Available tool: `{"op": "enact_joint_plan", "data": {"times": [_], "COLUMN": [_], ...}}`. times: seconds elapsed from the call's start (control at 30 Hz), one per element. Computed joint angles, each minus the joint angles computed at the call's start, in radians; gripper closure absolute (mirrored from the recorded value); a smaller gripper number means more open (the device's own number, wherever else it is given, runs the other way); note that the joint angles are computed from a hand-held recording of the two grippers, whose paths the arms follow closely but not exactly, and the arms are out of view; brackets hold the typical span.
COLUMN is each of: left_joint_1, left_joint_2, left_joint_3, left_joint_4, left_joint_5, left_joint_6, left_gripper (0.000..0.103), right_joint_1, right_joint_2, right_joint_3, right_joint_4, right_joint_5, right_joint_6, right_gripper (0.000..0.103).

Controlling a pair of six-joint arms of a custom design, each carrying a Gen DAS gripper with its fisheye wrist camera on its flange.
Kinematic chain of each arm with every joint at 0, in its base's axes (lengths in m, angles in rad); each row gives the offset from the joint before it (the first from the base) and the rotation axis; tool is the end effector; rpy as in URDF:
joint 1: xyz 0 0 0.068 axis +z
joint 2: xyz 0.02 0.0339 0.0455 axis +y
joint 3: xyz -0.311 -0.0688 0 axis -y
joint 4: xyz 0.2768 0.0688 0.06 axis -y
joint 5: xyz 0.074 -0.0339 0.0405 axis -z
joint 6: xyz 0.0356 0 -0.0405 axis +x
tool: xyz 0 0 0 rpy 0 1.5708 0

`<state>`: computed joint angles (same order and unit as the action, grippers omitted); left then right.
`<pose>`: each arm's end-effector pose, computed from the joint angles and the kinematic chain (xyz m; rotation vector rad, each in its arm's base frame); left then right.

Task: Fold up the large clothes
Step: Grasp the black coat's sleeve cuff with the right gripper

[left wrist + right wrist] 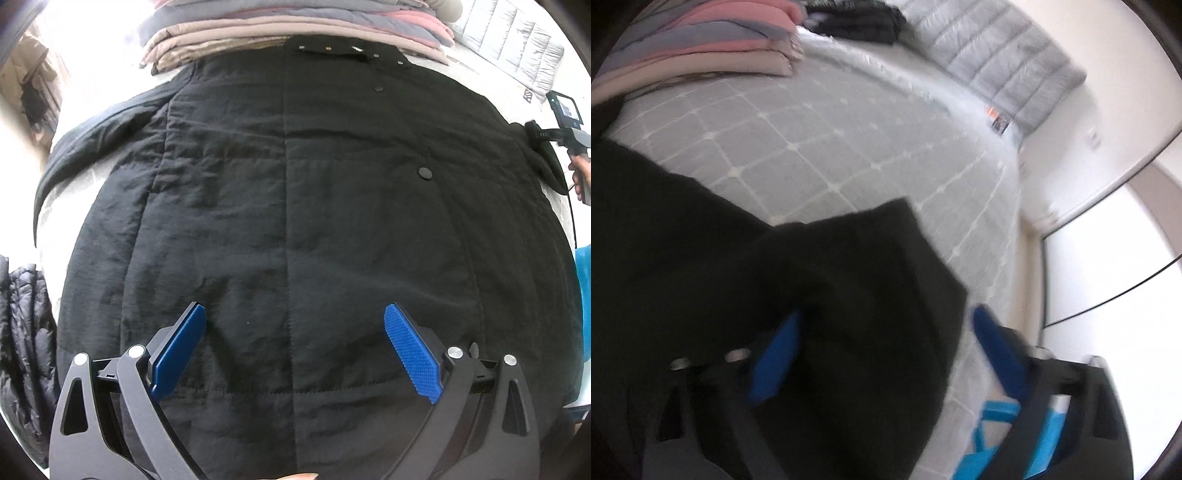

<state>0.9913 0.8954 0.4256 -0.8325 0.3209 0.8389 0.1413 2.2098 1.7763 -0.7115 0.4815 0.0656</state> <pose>0.0796 0.1011 0.1805 -0.1481 2.7224 0.0228 0.5226 0.0577 0.2052 0.0397 2.6174 -0.5800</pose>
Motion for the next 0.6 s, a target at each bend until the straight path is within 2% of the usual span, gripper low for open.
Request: {"op": "enact_joint_plan", "data": {"times": [0.03, 0.17, 0.27, 0.37, 0.47, 0.53, 0.6], "left_joint_1": [-0.008, -0.050, -0.079, -0.122, -0.123, -0.126, -0.126], "left_joint_2": [0.004, 0.004, 0.002, -0.003, -0.004, -0.007, -0.010], "left_joint_3": [-0.003, -0.017, -0.025, -0.032, -0.035, -0.038, -0.040], "left_joint_4": [0.006, 0.031, 0.048, 0.065, 0.068, 0.070, 0.068], "left_joint_5": [-0.006, -0.029, -0.044, -0.061, -0.064, -0.065, -0.065], "left_joint_6": [-0.007, -0.045, -0.072, -0.111, -0.111, -0.115, -0.115], "left_gripper": [0.009, 0.009, 0.009, 0.009, 0.009, 0.009, 0.009], "right_joint_1": [-0.019, -0.071, -0.155, -0.234, -0.356, -0.415, -0.462], "right_joint_2": [0.005, -0.104, -0.256, -0.360, -0.474, -0.506, -0.501], "right_joint_3": [0.002, -0.154, -0.351, -0.482, -0.635, -0.692, -0.706], "right_joint_4": [-0.005, 0.123, 0.300, 0.430, 0.613, 0.693, 0.711], "right_joint_5": [-0.043, -0.218, -0.449, -0.627, -0.842, -0.919, -0.987], "right_joint_6": [0.013, 0.057, 0.132, 0.200, 0.326, 0.402, 0.448], "right_gripper": [0.084, 0.094, 0.096, 0.096, 0.096, 0.096, 0.096]}}
